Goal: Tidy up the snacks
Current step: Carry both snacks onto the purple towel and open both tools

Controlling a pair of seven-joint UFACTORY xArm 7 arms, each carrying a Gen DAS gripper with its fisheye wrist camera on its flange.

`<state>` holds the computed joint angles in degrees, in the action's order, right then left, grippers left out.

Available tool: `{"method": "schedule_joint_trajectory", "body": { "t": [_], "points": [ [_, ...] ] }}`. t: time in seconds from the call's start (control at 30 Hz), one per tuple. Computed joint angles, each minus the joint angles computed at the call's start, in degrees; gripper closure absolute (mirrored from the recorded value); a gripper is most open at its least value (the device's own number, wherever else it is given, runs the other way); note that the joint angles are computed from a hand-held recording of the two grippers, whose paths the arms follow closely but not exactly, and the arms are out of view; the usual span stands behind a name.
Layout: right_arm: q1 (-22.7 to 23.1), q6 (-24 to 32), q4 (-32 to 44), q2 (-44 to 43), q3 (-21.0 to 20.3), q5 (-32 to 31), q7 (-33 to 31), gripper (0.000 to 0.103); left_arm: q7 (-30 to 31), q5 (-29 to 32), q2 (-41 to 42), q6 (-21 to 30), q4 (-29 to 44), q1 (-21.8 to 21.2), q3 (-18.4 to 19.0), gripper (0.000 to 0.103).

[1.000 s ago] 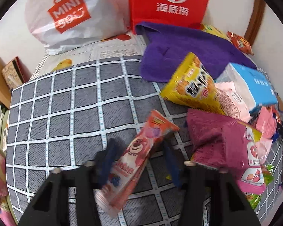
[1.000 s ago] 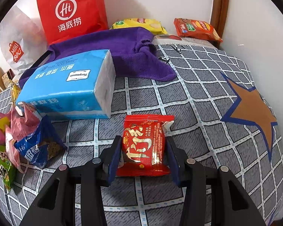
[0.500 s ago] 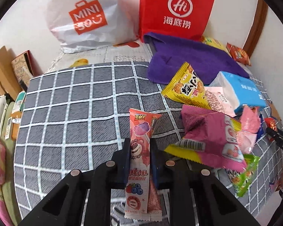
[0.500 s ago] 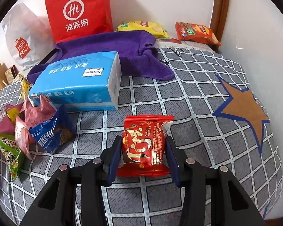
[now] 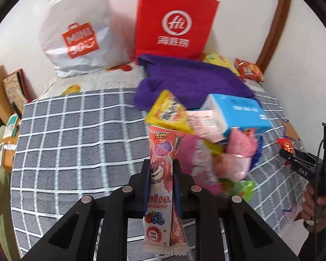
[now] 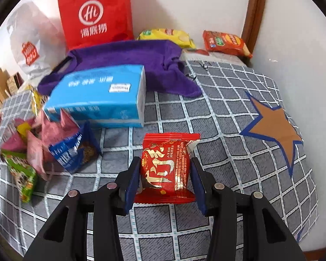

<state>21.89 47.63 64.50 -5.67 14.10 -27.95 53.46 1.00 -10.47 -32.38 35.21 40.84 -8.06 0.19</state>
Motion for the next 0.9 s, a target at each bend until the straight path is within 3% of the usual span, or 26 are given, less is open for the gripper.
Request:
{"method": "schedule_joint_trajectory", "body": {
  "t": [0.23, 0.43, 0.9],
  "points": [
    [-0.5, -0.6, 1.8, -1.5, 0.2, 0.4, -1.6, 0.058, -0.1, -2.5, 3.3, 0.5, 4.7, -3.2, -1.1, 0.085],
    [-0.6, -1.1, 7.0, 1.6, -0.2, -0.2, -4.2, 0.058, -0.7, -1.2, 7.9, 0.0, 9.8, -4.0, -3.0, 0.085],
    [3.0, -1.8, 28.9, 18.7, -6.1, 0.0, -11.8, 0.058, -2.7, 2.7, 21.5, 0.7, 25.6, -2.6, -4.4, 0.085]
  ]
}}
